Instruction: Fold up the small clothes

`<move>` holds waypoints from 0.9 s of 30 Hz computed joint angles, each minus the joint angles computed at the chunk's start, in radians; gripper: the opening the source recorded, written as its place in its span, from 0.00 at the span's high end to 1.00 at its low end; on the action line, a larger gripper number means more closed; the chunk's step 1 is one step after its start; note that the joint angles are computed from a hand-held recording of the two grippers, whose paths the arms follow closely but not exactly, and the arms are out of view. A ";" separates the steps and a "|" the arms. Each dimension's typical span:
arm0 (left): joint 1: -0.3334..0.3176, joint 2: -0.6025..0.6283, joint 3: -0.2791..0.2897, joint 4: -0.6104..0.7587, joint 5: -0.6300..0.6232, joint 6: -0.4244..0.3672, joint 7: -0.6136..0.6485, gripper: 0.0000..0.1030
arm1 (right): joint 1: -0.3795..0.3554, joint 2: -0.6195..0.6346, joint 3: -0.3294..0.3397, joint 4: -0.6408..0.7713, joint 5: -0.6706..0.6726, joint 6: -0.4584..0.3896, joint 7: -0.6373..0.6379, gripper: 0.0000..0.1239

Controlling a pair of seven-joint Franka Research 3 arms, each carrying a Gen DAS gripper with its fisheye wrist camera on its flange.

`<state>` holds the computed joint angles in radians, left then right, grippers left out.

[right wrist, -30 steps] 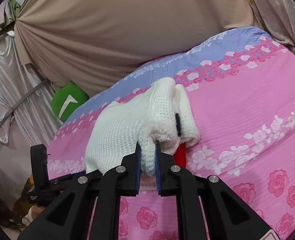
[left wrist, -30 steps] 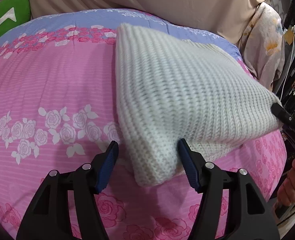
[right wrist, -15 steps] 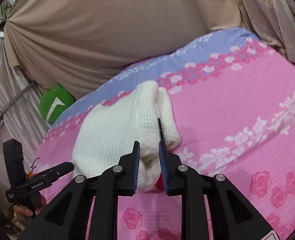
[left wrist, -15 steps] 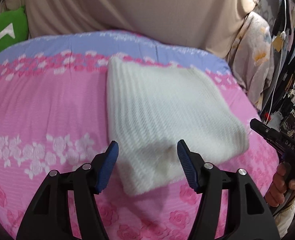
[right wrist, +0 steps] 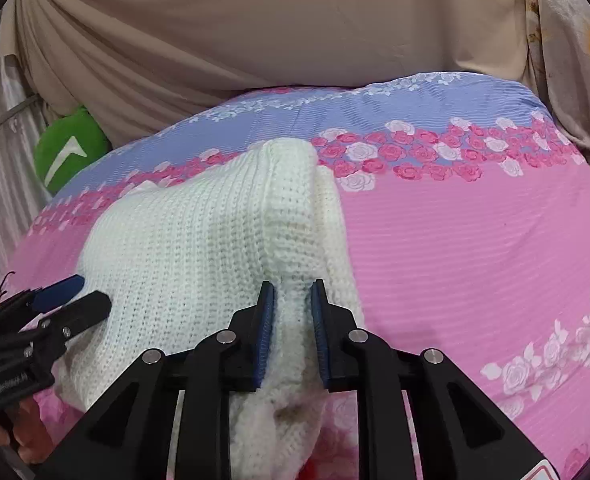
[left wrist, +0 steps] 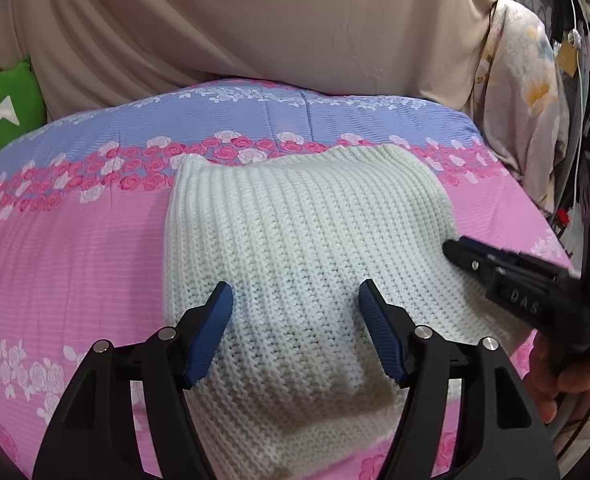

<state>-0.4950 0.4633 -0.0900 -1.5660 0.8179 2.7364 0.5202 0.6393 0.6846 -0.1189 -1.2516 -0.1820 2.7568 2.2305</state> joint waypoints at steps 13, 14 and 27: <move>0.020 -0.102 -0.009 -0.149 0.042 0.026 -0.076 0.37 | 0.068 -0.178 -0.014 -0.286 -0.043 0.101 0.087 0.84; 0.014 -0.094 -0.006 -0.143 0.062 0.012 -0.084 0.35 | 0.063 -0.181 -0.013 -0.301 -0.039 0.127 0.105 0.84; 0.057 -0.134 -0.053 -0.239 0.004 0.021 -0.068 0.32 | 0.086 -0.217 -0.020 -0.347 -0.077 0.092 0.098 1.00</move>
